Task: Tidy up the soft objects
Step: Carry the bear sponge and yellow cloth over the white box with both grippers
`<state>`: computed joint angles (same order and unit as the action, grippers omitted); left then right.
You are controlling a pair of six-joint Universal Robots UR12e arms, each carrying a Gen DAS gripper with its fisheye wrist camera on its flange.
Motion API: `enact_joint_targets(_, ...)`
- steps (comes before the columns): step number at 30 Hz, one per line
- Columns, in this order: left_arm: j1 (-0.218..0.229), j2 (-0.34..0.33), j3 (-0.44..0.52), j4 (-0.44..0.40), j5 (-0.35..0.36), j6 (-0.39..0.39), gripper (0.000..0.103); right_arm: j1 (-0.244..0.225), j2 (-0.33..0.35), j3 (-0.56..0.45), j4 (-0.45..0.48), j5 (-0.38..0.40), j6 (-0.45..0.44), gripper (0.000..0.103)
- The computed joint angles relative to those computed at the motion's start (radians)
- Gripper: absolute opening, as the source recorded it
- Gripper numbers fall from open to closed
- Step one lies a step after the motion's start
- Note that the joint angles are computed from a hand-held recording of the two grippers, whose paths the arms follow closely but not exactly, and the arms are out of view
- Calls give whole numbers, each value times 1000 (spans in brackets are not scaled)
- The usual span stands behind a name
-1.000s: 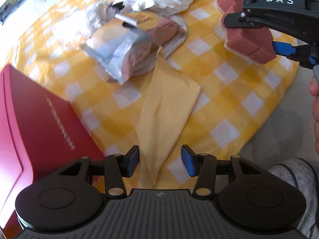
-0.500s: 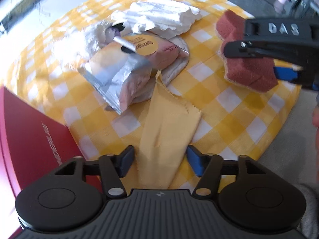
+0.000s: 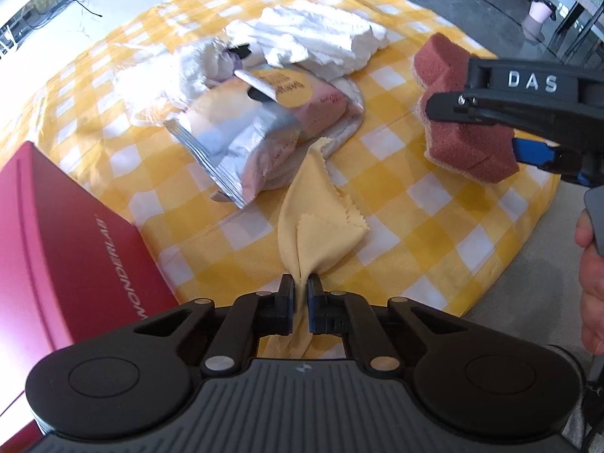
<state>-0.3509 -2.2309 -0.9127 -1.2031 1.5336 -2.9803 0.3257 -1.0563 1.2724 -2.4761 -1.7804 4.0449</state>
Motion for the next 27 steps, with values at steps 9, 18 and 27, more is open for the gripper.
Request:
enact_joint_targets(9, 14, 100, -127, 154, -42, 11, 7, 11, -3, -6, -11, -28, -32, 71)
enact_joint_targets(18, 37, 201, -243, 327, -52, -10, 7, 7, -15, 25, -134, 64, -41, 71)
enact_joint_targets(27, 139, 329, -393, 516, -95, -230, 7, 41, -7, -7, -217, 66, -150, 71)
